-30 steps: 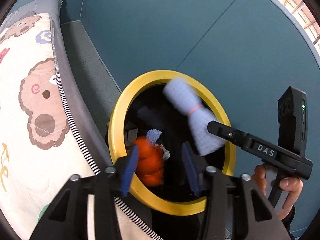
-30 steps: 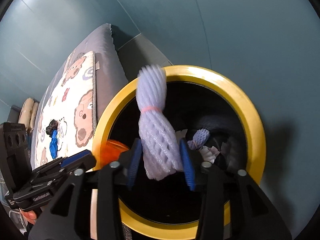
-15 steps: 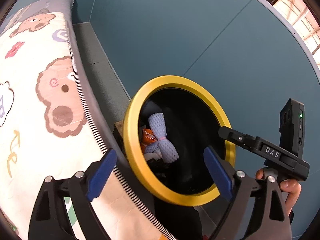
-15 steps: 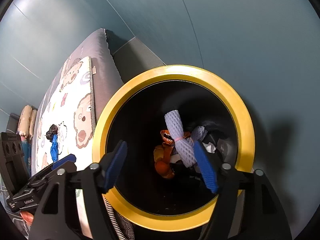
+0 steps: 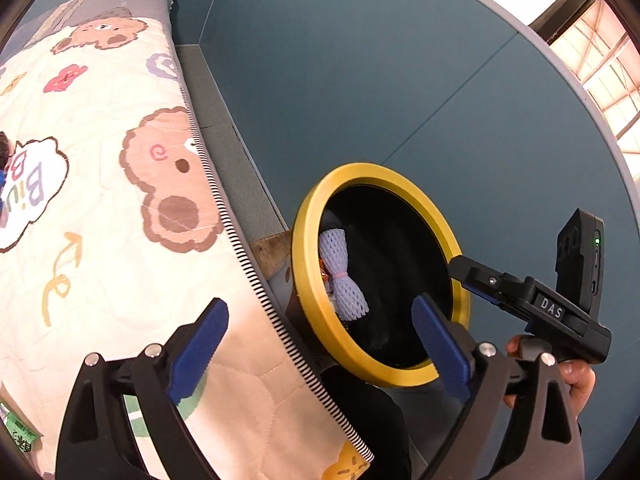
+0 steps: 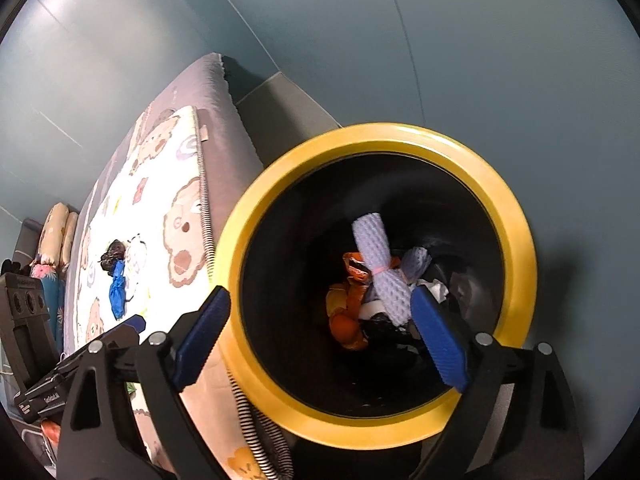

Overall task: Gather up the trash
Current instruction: 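Move both tools back over the bed toward the snack packet and glove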

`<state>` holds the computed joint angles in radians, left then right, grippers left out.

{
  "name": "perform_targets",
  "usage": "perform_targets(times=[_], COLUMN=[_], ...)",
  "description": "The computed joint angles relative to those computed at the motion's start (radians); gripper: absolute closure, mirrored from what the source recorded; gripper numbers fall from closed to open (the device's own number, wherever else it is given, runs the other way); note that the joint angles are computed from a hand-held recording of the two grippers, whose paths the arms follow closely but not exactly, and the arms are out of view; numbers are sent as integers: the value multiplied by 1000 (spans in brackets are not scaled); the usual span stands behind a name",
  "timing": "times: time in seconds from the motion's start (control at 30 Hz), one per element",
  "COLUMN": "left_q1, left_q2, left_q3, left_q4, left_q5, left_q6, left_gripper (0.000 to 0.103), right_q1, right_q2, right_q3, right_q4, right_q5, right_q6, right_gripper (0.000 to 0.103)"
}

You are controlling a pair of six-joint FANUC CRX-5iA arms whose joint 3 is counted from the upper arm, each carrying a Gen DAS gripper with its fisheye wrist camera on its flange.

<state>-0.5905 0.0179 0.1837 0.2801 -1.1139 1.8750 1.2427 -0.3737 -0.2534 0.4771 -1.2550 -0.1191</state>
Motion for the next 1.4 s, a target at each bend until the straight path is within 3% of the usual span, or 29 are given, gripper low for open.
perform_targets(times=[0.33, 0.63, 1.13, 1.4], left_q1=[84, 213, 532, 699], left_q2=[-134, -277, -509, -591], left_q3=[-114, -199, -362, -450], left_q4=[16, 12, 66, 112], left_q5=[-11, -67, -231, -311], left_q6=[-23, -62, -235, -349], left_gripper=[12, 12, 12, 12], right_q1=[-1, -33, -64, -74], right_q2=[69, 209, 560, 807], right_q3=[75, 237, 682, 1040], right_q4=[-3, -79, -268, -391], right_q5=[36, 63, 39, -67], right_q6=[41, 173, 483, 636], right_gripper=[8, 8, 8, 8])
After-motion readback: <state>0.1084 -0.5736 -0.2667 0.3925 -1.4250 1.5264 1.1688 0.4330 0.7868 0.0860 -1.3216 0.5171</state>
